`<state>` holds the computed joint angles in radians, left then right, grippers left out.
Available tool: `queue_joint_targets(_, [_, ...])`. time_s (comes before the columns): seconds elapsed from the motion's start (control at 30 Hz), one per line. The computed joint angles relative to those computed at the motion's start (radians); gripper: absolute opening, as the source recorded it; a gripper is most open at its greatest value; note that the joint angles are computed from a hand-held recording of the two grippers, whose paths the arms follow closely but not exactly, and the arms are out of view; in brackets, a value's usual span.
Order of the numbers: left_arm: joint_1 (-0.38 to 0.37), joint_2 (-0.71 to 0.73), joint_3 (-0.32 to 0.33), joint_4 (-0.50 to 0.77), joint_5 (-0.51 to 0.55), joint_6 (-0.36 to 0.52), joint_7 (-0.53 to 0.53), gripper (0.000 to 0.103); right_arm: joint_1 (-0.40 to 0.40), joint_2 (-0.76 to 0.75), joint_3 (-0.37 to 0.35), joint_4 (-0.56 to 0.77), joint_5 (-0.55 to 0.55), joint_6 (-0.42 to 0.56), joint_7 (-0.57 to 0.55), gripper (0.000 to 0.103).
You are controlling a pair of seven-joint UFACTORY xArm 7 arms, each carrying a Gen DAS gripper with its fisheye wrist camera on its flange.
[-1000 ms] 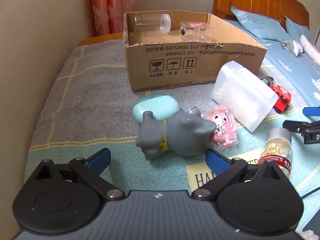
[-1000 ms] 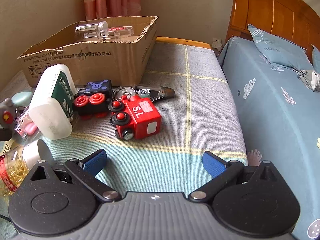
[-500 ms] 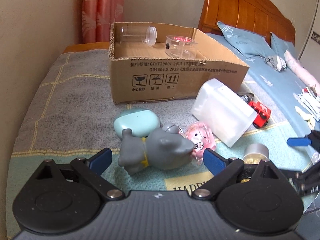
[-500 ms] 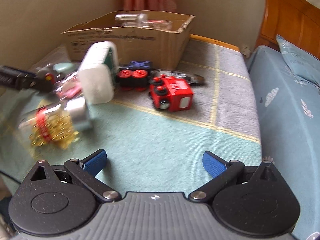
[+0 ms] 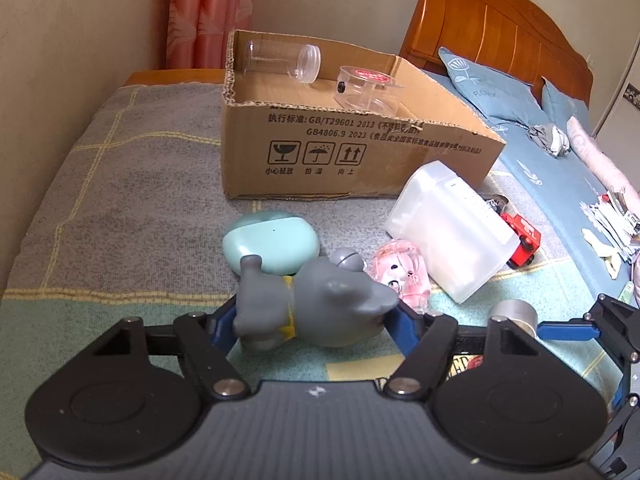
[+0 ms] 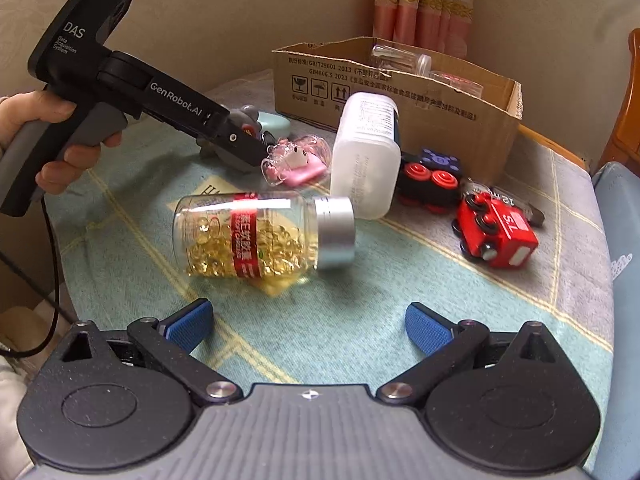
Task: Organize rigid objects
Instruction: 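Close the left tool on the grey toy figure while the right tool grips the red-label capsule bottle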
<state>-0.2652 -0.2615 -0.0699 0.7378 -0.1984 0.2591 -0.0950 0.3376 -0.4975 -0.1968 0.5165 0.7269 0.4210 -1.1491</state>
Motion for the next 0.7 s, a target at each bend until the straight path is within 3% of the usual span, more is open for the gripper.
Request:
queue_joint_targets(0.13, [0.085, -0.056, -0.068, -0.024, 0.144, 0.052, -0.115, 0.073, 0.026, 0.006, -0.011, -0.005, 0.041, -0.033, -0.027, 0.103])
queue_joint_targets(0.23, [0.103, -0.1, -0.079, -0.047, 0.214, 0.091, -0.145, 0.073, 0.032, 0.006, -0.015, -0.008, 0.054, -0.042, -0.038, 0.103])
queue_joint_targets(0.33, [0.075, -0.116, -0.046, -0.064, 0.189, 0.093, -0.128, 0.074, 0.025, 0.012, -0.006, 0.002, 0.04, -0.023, -0.027, 0.103])
queue_joint_targets(0.47, [0.087, -0.114, -0.06, -0.066, 0.209, 0.084, -0.155, 0.074, 0.016, 0.031, 0.018, 0.023, 0.023, 0.0, -0.01, 0.103])
queue_joint_targets(0.7, [0.083, -0.109, -0.052, -0.071, 0.215, 0.068, -0.165, 0.08, 0.038, 0.045, 0.027, 0.054, 0.083, 0.0, -0.027, 0.103])
